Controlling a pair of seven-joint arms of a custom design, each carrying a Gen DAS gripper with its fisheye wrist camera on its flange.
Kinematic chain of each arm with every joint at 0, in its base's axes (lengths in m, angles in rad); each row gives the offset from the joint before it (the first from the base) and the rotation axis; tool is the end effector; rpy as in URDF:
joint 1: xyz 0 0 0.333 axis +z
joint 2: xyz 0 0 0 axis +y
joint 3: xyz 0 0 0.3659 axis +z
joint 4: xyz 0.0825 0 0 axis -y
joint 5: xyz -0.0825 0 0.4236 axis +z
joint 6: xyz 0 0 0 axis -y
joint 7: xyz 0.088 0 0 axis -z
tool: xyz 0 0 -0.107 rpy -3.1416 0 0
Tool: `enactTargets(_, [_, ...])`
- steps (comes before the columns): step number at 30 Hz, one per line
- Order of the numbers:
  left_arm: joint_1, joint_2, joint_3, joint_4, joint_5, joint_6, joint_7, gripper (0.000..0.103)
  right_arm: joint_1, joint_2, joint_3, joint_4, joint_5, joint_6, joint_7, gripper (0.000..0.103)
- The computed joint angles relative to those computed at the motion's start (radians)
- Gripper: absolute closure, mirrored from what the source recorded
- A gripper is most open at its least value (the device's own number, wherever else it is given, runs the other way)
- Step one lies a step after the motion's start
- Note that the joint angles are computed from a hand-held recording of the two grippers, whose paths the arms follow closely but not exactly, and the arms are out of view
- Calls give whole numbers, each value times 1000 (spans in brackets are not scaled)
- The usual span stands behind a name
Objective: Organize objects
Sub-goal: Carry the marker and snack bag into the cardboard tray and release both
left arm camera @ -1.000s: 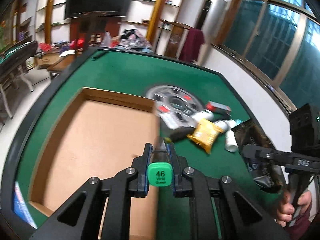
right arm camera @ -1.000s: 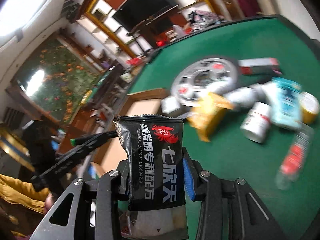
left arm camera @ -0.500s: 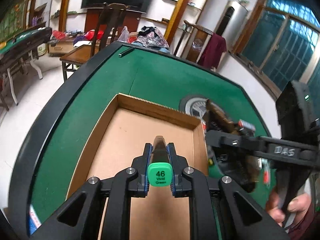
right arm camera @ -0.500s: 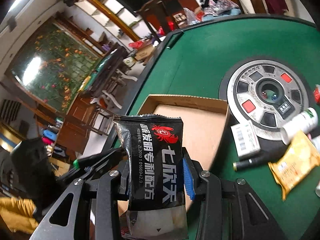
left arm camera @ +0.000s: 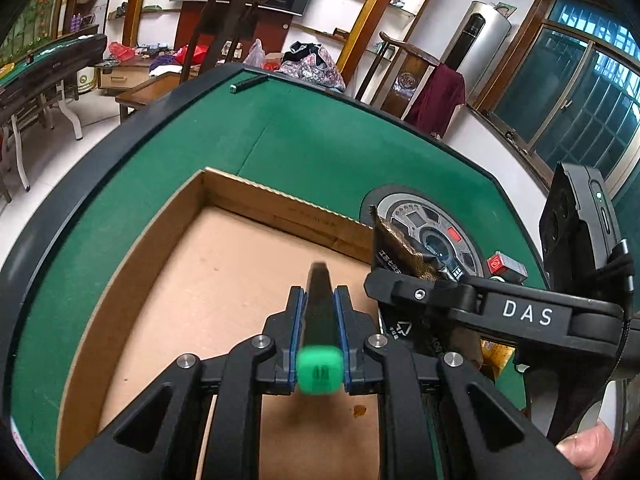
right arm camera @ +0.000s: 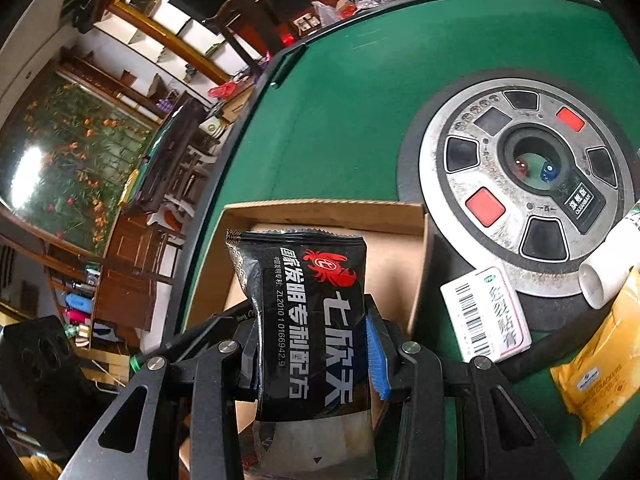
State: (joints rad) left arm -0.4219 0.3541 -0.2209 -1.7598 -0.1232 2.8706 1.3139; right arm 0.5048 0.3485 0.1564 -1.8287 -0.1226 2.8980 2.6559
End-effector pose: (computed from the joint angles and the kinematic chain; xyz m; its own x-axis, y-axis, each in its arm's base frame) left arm 0.6136 -0.4239 0.4865 -0.3370 -0.8755 0.3464 -0.7921 0.0648 -0.6069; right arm 0.5827 0.4457 0.4555 -0.1706 -0.8084 -0.5634 -0.8360 0.4214 -0.3515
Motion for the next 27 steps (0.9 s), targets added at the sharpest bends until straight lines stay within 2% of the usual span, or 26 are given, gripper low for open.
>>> enactTargets(4, [-7, 16, 6, 10, 2, -5, -12, 88, -2, 12, -1, 15, 2, -14, -6, 59])
enactTargets(6, [-4, 21, 3, 12, -8, -11, -18, 79, 4, 19, -7, 28, -8, -32, -7, 59])
enactTargets(10, [-20, 16, 32, -8, 3, 8, -86, 53, 8, 26, -10, 32, -17, -35, -6, 58])
enactTargets(13, [27, 20, -13, -19, -65, 10, -76, 38, 19, 30, -20, 36, -32, -35, 3, 57])
enactTargets(16, [75, 22, -65, -27, -153, 4, -32, 36, 22, 29, -20, 31, -41, -18, 8, 48])
enactTargets(19, [56, 8, -48, -47, -157, 17, -43, 33, 53, 17, -47, 28, -87, -26, 32, 40])
enactTargets(27, [63, -20, -69, -95, -214, 57, -18, 27, 104, -59, -96, -43, -237, -6, 156, 29])
